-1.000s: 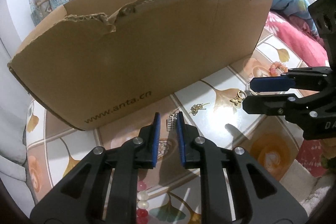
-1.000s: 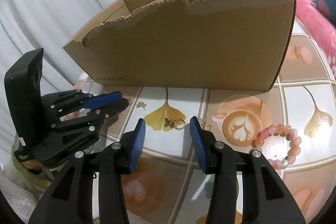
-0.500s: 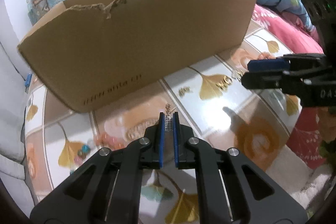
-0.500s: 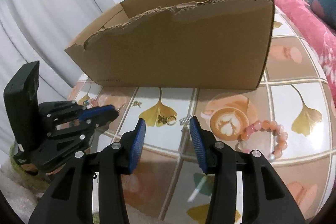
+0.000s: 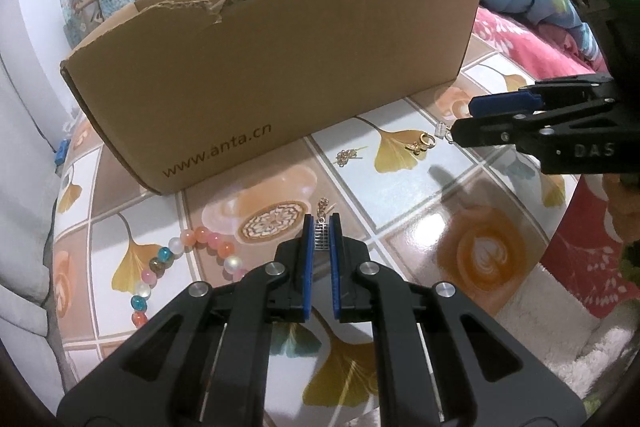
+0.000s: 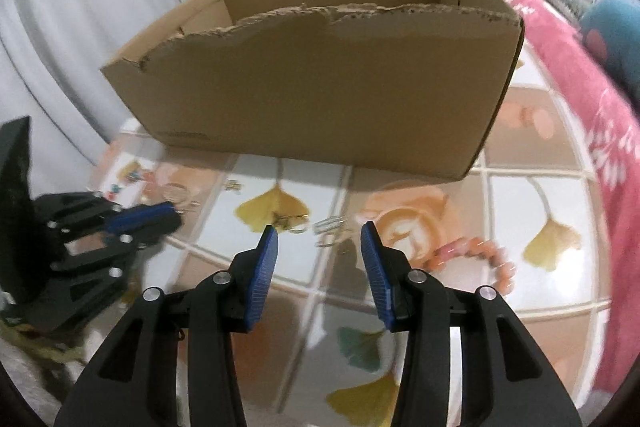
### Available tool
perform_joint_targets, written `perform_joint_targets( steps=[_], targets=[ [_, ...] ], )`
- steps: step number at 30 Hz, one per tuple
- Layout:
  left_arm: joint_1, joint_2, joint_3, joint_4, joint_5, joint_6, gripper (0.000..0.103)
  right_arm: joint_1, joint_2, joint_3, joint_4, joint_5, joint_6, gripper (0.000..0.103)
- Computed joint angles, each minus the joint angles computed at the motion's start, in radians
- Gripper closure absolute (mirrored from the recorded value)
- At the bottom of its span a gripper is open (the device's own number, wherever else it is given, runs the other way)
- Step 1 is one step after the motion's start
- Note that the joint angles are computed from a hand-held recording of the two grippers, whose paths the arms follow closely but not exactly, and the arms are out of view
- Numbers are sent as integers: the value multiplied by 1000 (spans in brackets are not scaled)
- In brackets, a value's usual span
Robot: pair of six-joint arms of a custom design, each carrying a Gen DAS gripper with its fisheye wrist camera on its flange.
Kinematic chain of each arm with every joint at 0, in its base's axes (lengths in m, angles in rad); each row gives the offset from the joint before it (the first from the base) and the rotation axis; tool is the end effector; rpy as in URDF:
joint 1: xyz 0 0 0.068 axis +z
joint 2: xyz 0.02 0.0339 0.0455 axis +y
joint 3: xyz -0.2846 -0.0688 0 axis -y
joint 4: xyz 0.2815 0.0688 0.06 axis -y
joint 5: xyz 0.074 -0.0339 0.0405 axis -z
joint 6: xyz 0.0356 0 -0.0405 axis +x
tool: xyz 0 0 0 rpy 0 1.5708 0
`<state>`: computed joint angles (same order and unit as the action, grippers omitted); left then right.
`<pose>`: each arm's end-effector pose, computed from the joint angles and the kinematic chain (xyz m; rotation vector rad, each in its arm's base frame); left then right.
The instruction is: Organize jewelry
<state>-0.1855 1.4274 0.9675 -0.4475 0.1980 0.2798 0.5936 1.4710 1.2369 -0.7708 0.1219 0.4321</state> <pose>0.3184 -0.0669 0.2382 0.6499 2.3773 -0.2044 0.2826 0.1855 0.2975 -0.1625 2.5762 0.2310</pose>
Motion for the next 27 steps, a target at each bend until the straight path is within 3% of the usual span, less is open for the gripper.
perform_joint_targets(
  steps=[8, 27],
  targets=[
    [8, 1, -6, 16, 20, -3, 96, 10, 61, 60, -59, 86, -29, 81],
    [11, 7, -1, 17, 23, 5, 96, -13, 138, 123, -71, 15, -158, 81]
  ],
)
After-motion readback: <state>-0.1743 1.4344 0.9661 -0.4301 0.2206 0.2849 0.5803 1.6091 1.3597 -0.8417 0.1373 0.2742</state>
